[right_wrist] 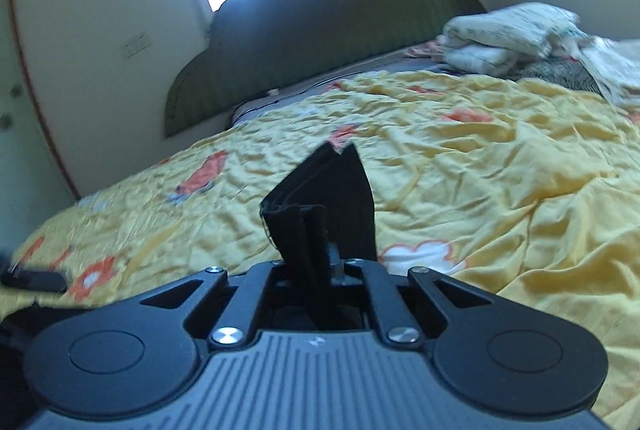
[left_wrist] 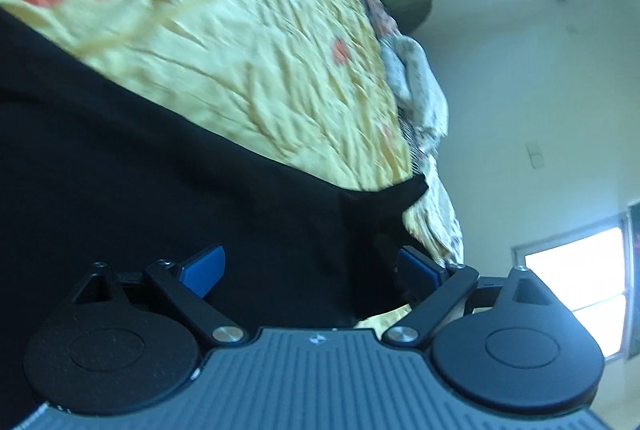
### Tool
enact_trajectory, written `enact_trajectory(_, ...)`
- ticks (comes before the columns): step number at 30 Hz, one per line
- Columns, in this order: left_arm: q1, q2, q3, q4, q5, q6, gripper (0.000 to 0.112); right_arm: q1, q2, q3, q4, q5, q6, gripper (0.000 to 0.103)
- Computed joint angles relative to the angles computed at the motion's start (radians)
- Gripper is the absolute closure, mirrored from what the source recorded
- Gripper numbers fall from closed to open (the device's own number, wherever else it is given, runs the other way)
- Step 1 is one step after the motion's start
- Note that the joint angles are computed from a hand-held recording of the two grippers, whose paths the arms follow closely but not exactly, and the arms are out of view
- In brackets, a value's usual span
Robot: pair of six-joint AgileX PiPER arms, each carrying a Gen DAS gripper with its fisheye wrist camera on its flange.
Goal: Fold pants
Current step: 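Grasp the folded trouser edge with the right gripper while the left gripper holds nearby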
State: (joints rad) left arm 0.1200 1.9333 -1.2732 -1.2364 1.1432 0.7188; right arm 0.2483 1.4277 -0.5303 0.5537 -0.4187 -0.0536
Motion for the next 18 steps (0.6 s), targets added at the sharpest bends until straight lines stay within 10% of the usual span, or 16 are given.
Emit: enact_trajectory(18, -0.016, 0.121, -0.025, -0.208, -0.027, -0.097, 0.037, 0.368, 0.065, -0.098, 0.377, -0.049, -0.535, 0.097)
